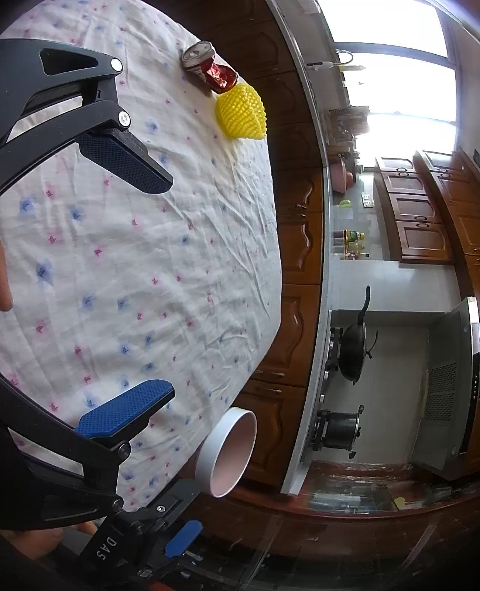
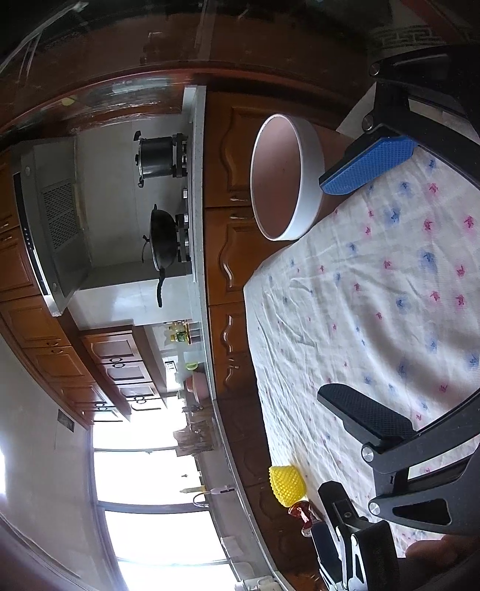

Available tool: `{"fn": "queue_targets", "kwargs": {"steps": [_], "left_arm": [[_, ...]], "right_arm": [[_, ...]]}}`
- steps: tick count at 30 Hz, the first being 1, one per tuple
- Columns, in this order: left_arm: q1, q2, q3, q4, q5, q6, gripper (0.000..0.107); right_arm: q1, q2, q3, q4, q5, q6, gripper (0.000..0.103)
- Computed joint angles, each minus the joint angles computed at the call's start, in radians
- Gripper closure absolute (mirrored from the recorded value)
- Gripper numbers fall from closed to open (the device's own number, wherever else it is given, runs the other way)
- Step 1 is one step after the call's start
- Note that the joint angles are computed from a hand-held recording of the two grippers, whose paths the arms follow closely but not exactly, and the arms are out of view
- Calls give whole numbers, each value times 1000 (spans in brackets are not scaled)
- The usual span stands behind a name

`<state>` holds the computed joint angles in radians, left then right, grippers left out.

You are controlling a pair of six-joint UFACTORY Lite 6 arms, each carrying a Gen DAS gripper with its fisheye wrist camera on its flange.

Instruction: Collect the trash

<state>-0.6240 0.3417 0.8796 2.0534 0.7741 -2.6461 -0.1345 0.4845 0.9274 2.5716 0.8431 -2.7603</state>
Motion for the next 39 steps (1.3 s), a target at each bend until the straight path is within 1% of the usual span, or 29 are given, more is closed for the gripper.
{"fn": "queue_targets", "kwargs": {"steps": [8,16,26,39], "left_arm": [[-8,-6,-8,-9,22,5,4],[-12,-12,-5,-30,10,21,4],[-9,1,5,-56,23,37,4],[-4,9,11,-39,14,28,4]], "right_arm": [[-1,-5,-3,-8,6,5,0],[-1,-9,-6,-22,7,15,0],[-5,-12,-6,-33,10,29,0],[-4,-15,-5,-38,10,35,0]]}}
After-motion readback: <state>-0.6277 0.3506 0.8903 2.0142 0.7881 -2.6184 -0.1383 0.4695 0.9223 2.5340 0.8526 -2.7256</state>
